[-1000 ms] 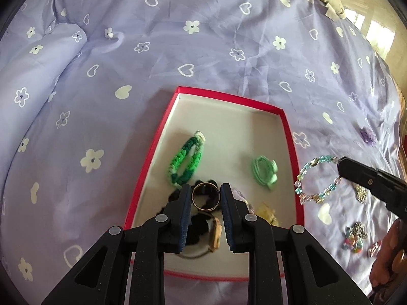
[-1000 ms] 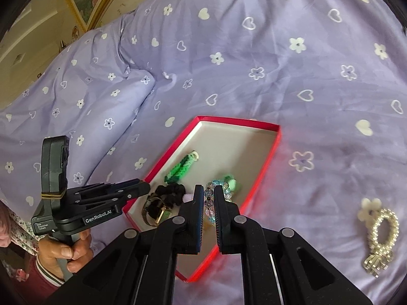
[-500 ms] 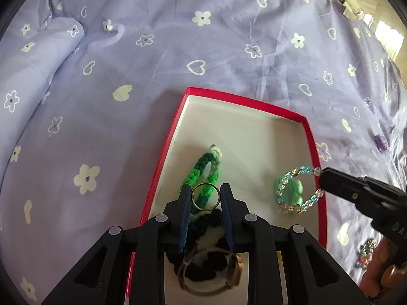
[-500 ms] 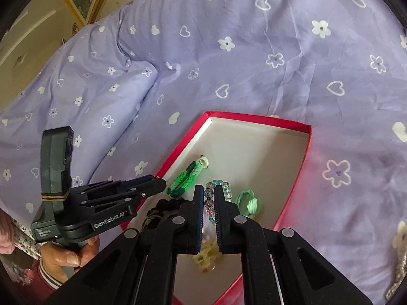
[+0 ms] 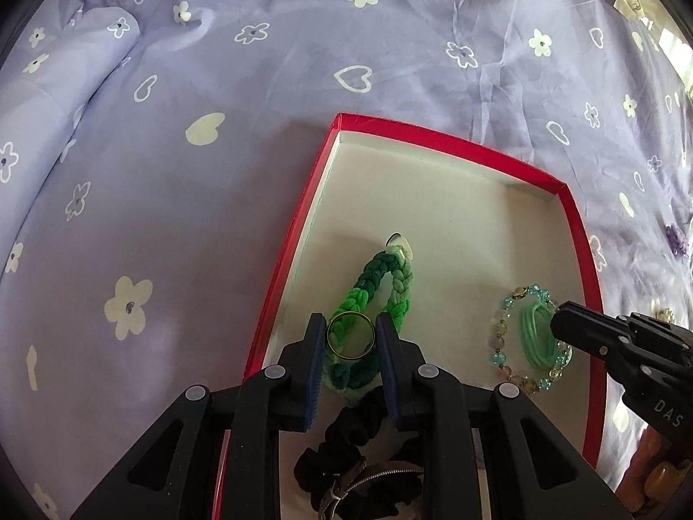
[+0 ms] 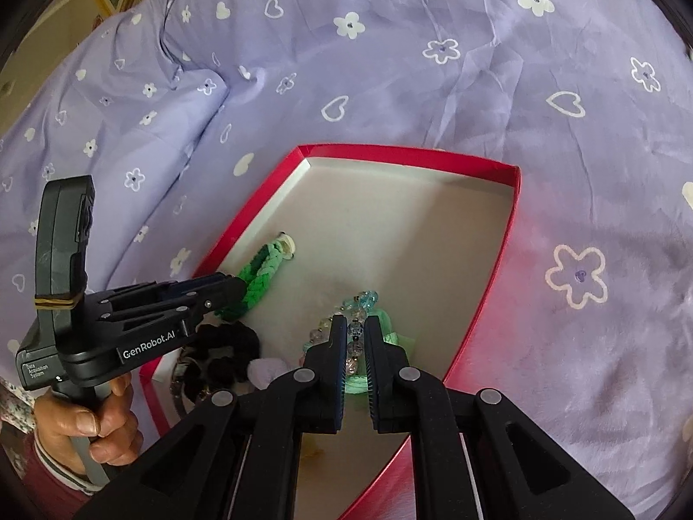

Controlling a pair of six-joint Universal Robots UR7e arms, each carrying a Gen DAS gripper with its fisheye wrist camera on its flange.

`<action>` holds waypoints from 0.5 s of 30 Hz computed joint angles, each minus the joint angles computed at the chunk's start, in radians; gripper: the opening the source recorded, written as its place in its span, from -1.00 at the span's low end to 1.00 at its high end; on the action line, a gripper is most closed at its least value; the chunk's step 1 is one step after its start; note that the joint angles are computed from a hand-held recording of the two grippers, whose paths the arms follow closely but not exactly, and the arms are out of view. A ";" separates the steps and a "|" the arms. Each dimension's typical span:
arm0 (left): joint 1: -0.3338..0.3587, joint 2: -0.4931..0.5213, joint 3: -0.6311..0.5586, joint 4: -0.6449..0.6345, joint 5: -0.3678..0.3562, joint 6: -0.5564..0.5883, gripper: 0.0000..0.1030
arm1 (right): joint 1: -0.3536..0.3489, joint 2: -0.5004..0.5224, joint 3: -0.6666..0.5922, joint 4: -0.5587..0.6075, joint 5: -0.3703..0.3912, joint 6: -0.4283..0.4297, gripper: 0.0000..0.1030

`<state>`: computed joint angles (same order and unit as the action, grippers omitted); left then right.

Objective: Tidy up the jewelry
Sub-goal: 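Carry the ring into the tray with the left tool while the right tool lowers the beaded bracelet there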

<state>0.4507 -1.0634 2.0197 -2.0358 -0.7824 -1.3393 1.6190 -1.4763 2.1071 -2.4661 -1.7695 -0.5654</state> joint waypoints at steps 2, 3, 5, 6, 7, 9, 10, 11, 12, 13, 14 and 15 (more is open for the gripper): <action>0.004 0.003 -0.003 0.000 0.000 0.002 -0.56 | -0.001 0.002 -0.001 0.004 -0.002 0.001 -0.76; 0.002 0.004 -0.004 0.005 0.000 0.000 -0.54 | 0.000 0.004 -0.002 0.004 -0.005 0.004 -0.76; 0.001 0.008 -0.008 0.015 0.003 -0.002 -0.54 | 0.000 0.006 -0.004 0.011 -0.003 0.008 -0.76; -0.003 0.007 -0.008 0.023 0.002 -0.008 -0.54 | -0.001 0.004 -0.004 0.013 -0.004 0.008 -0.76; -0.004 0.008 -0.009 0.026 0.003 -0.010 -0.54 | -0.001 0.007 -0.004 0.013 -0.005 0.010 -0.75; -0.007 0.006 -0.009 0.034 0.001 -0.017 -0.49 | -0.004 0.006 -0.006 0.020 -0.001 0.014 -0.73; -0.006 0.006 -0.010 0.038 0.001 -0.021 -0.46 | -0.004 0.006 -0.008 0.021 0.001 0.017 -0.71; -0.006 0.004 -0.009 0.038 0.000 -0.022 -0.41 | -0.005 0.005 -0.009 0.024 0.004 0.018 -0.63; -0.006 0.002 -0.007 0.038 -0.001 -0.024 -0.39 | -0.007 0.002 -0.010 0.026 0.009 0.019 -0.57; -0.006 0.001 -0.006 0.039 -0.002 -0.026 -0.38 | -0.007 -0.001 -0.010 0.027 0.013 0.019 -0.47; -0.007 0.000 -0.007 0.043 -0.002 -0.029 -0.36 | -0.007 -0.003 -0.010 0.027 0.015 0.018 -0.43; -0.007 -0.001 -0.008 0.049 -0.003 -0.033 -0.33 | -0.006 -0.007 -0.010 0.027 0.017 0.015 -0.42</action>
